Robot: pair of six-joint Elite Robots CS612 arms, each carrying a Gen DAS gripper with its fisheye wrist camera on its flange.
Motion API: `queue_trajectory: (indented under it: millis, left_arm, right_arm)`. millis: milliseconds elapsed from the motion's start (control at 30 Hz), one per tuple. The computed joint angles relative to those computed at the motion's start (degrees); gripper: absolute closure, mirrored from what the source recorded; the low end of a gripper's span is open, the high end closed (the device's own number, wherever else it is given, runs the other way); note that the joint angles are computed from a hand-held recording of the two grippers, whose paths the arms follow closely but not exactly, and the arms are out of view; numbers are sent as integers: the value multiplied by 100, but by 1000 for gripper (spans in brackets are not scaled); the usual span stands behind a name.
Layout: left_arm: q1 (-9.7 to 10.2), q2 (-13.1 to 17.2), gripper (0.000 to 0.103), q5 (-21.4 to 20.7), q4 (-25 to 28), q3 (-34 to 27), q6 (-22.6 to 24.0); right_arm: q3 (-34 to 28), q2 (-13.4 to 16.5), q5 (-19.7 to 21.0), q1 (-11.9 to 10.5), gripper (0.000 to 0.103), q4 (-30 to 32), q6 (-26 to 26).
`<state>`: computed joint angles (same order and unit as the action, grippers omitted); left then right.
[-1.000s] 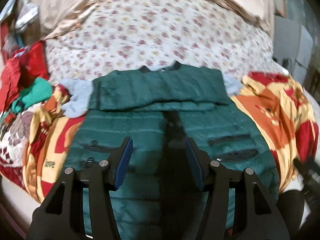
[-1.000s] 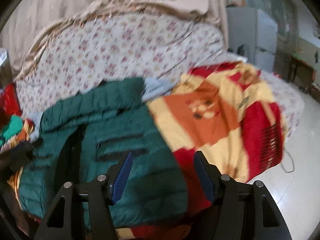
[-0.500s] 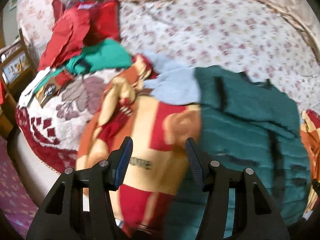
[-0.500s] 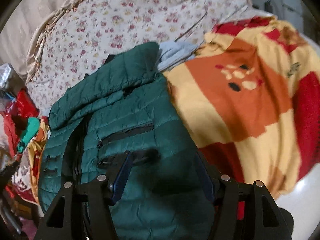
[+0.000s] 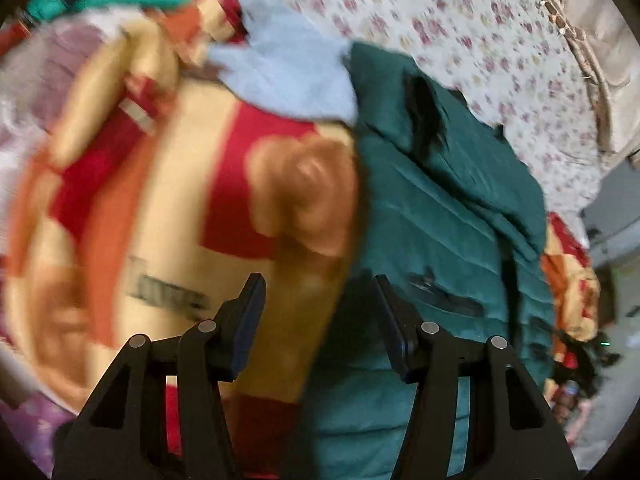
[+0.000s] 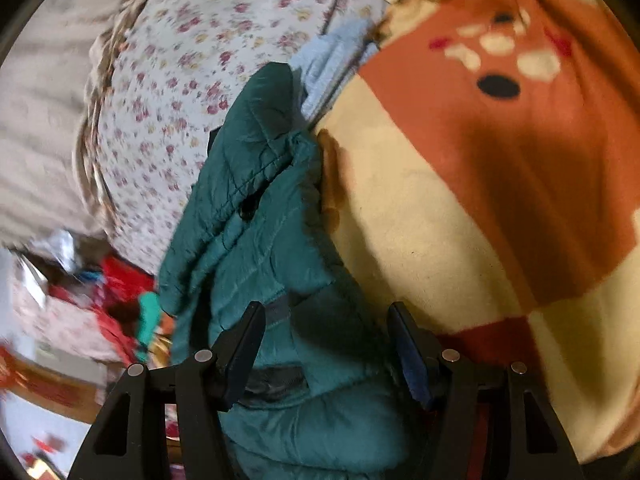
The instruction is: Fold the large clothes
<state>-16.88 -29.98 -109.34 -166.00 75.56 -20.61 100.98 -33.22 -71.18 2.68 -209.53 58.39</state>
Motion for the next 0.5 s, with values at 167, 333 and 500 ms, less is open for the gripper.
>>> queue_trajectory:
  millis: [167, 333, 500]
  left_arm:
    - [89, 299, 49, -1159, 308, -362, -179]
    - [124, 211, 49, -1515, 331, -227, 80]
    - [187, 109, 49, -1775, -42, 126, 213]
  right_arm:
    - [-85, 211, 687, -104, 42, -566, 435]
    - [13, 173, 1153, -83, 42, -602, 215]
    - [219, 154, 1391, -42, 42, -614, 83]
